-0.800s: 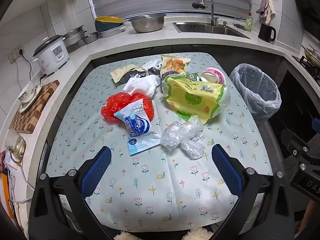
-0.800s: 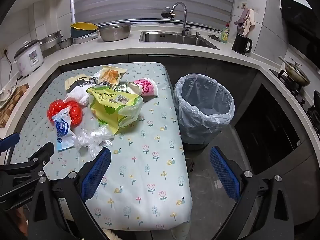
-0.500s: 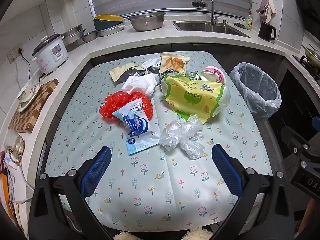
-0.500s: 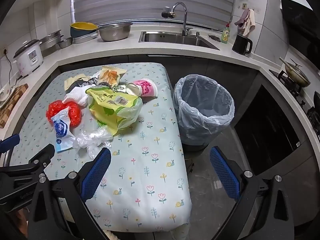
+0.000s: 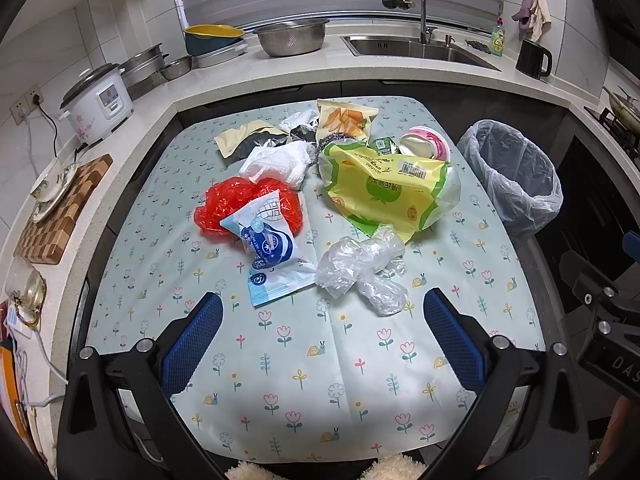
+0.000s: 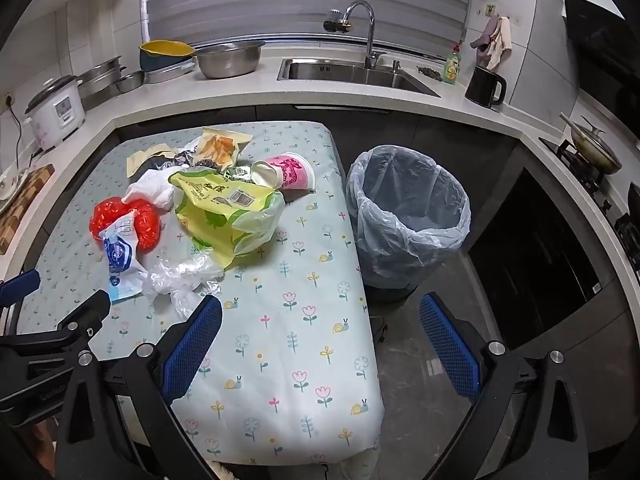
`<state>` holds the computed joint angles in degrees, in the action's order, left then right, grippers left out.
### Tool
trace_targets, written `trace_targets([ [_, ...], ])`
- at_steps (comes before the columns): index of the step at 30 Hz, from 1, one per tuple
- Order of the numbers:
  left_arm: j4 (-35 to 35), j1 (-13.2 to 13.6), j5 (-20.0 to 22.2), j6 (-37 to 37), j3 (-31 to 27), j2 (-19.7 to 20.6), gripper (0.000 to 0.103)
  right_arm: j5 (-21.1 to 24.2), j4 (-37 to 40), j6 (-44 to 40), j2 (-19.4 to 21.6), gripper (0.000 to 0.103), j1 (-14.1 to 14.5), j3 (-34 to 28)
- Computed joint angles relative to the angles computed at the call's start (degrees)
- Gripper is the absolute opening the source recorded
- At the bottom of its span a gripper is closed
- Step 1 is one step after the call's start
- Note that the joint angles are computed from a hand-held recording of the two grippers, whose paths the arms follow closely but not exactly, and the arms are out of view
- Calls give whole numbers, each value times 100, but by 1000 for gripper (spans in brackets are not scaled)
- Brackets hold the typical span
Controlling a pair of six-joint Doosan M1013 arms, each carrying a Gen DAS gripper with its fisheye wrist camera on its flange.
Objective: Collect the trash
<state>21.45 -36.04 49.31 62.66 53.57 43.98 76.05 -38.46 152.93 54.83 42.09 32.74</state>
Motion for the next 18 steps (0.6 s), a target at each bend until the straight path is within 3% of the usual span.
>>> trace_targets([
  [18, -92, -1, 59, 73, -80, 68, 96, 22, 45, 16, -6, 95, -33, 36],
])
